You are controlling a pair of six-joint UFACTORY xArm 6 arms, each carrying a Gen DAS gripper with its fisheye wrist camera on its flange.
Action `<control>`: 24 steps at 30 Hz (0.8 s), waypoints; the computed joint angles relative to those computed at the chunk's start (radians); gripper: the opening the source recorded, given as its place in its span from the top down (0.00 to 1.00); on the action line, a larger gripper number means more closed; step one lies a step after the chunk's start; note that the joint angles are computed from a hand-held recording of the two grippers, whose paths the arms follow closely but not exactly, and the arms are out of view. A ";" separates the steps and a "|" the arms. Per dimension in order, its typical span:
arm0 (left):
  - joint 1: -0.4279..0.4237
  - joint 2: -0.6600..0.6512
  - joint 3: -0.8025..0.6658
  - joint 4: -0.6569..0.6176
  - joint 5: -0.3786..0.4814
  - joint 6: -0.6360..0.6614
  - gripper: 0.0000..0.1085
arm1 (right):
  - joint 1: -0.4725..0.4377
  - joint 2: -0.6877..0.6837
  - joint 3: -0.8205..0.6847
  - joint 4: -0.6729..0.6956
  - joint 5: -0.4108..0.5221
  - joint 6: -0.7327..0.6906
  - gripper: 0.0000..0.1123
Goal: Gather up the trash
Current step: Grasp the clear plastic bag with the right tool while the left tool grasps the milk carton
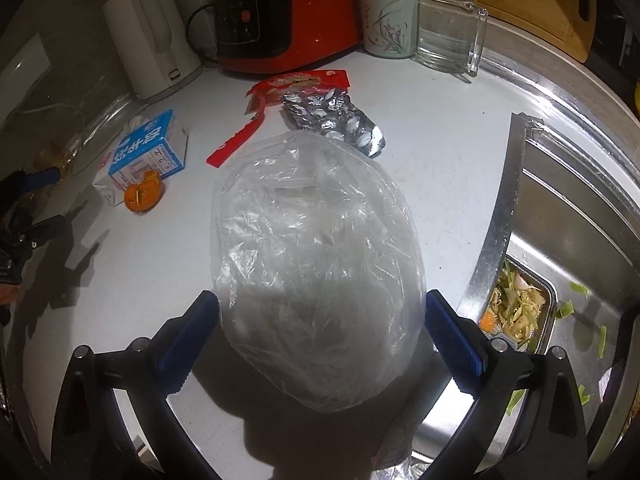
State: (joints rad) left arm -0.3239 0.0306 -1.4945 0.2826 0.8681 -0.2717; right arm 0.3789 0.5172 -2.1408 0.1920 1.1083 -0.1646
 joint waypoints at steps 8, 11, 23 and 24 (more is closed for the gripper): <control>0.054 0.101 -0.064 -0.090 -0.045 0.184 0.12 | -0.003 0.042 -0.063 0.009 0.026 -0.049 0.53; 0.065 0.127 -0.084 -0.124 -0.061 0.252 0.12 | -0.004 0.034 -0.059 0.021 0.030 -0.059 0.75; 0.089 0.193 -0.132 -0.155 -0.132 0.383 0.12 | -0.048 -0.038 0.018 0.121 0.050 -0.028 0.81; 0.089 0.198 -0.136 -0.154 -0.133 0.384 0.12 | -0.052 -0.045 0.027 0.125 0.048 -0.024 0.81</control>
